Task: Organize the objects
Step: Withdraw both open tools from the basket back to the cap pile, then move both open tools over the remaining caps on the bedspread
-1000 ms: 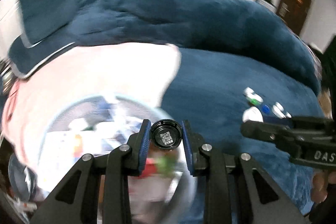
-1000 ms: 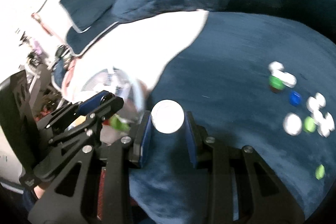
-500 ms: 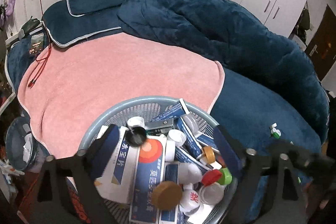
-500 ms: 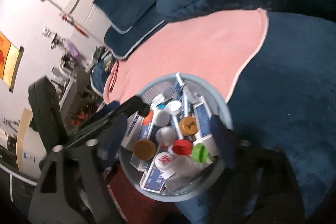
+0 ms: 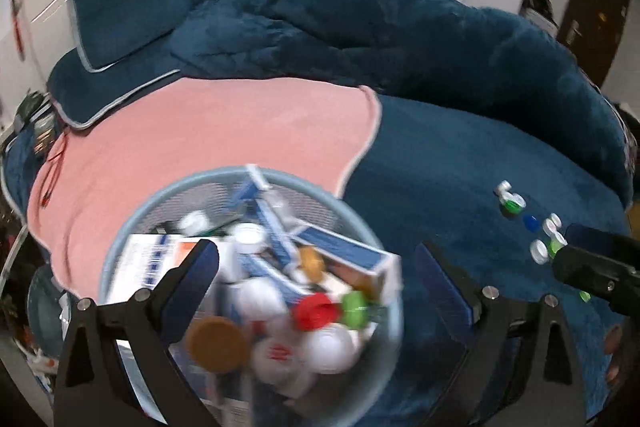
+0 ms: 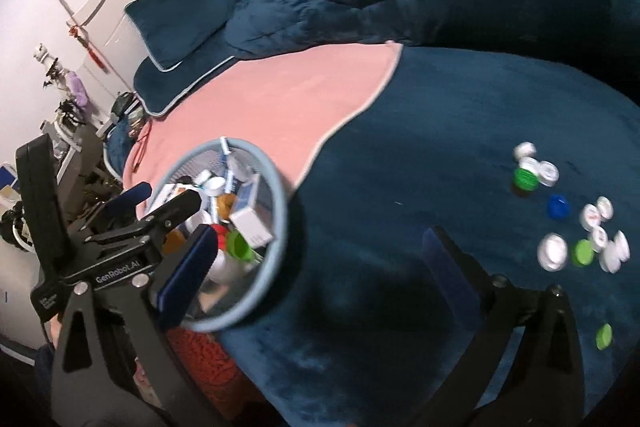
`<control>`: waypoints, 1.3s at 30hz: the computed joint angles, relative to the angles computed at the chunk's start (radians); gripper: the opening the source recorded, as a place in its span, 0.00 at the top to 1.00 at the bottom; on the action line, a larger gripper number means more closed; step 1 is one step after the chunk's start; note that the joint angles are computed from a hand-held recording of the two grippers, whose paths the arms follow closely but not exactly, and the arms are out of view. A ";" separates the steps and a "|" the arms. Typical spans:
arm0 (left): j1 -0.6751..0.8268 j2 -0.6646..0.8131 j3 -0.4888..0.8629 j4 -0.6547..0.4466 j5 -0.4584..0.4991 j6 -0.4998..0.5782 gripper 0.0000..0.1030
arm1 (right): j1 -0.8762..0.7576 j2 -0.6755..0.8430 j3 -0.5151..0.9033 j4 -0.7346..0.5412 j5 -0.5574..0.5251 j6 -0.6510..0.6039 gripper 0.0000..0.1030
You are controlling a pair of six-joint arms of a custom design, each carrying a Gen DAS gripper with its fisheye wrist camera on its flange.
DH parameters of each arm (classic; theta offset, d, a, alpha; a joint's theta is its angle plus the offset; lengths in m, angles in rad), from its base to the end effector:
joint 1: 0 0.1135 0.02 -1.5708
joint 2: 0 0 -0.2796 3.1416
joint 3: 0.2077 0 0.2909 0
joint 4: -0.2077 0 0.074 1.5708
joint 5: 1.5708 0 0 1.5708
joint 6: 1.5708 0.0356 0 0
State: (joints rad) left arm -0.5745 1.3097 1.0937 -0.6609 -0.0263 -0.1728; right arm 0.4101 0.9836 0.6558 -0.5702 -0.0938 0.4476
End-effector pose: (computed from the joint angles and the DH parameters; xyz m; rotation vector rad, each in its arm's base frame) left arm 0.2597 -0.1670 0.2970 0.4813 2.4229 -0.2958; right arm 0.2024 0.0916 0.2258 0.0059 2.5266 0.4752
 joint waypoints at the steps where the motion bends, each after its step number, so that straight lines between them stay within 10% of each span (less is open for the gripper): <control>1: -0.018 0.008 0.008 -0.001 -0.003 -0.005 0.04 | -0.017 -0.025 -0.010 -0.019 -0.002 -0.010 0.00; 14: -0.303 0.173 0.105 0.002 -0.064 -0.087 0.04 | -0.599 -0.305 -0.137 -0.310 -0.208 -0.344 0.00; 23: -0.420 0.347 0.228 -0.005 -0.084 -0.066 0.03 | -1.260 0.077 -0.024 -0.273 -0.456 -0.705 0.00; 39: -0.412 0.744 0.583 -0.007 0.003 -0.034 0.03 | -1.186 0.605 0.098 0.014 -0.391 -0.572 0.00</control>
State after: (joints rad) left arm -0.9870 2.0534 1.6764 -0.6683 -0.0236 -0.2070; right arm -0.7758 1.5886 0.7540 -0.5565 -0.4845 -0.1244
